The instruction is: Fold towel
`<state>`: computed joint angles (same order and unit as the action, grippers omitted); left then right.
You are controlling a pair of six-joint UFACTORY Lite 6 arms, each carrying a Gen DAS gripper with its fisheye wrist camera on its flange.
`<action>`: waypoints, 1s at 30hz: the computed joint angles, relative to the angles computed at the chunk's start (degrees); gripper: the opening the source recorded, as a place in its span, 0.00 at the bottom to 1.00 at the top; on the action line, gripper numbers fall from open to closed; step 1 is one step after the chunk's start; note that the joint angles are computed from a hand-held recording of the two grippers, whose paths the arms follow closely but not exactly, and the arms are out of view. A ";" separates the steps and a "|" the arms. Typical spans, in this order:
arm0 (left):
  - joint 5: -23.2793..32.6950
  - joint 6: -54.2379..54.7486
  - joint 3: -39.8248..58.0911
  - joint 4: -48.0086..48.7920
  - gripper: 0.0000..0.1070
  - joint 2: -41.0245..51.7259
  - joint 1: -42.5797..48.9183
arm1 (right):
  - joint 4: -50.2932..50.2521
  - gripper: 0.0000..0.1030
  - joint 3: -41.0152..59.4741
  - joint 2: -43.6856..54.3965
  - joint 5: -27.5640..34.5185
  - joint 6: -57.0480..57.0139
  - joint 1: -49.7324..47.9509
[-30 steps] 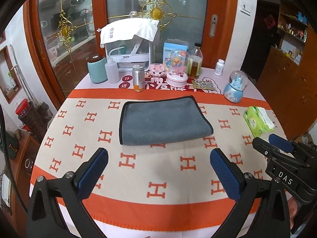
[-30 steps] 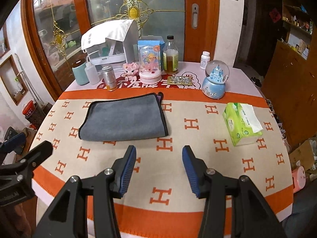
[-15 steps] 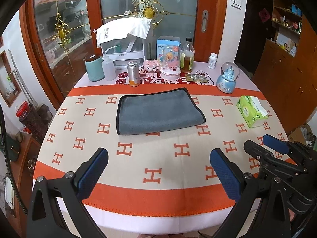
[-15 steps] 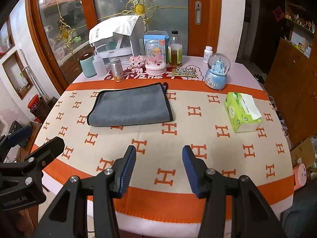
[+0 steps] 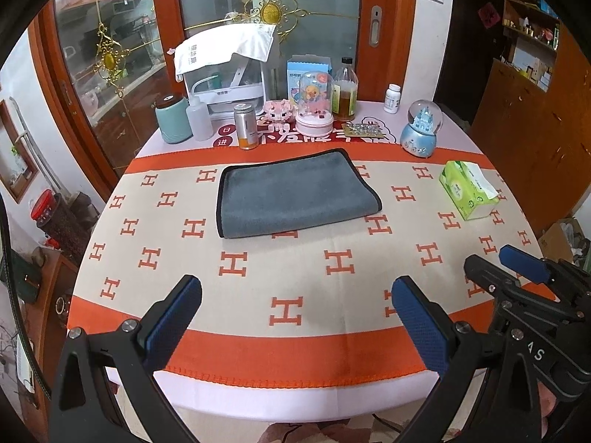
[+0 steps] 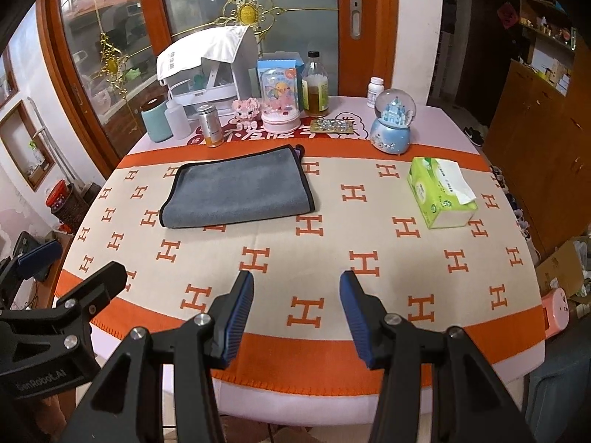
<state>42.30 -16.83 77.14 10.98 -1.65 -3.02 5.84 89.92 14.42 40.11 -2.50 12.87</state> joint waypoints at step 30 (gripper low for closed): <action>2.98 4.37 4.19 -3.09 0.96 1.98 1.03 | -7.31 0.47 0.84 -1.67 1.96 10.00 3.09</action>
<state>45.28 -12.46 81.33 7.90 0.33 -2.00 -1.48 90.76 12.75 42.07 7.50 15.96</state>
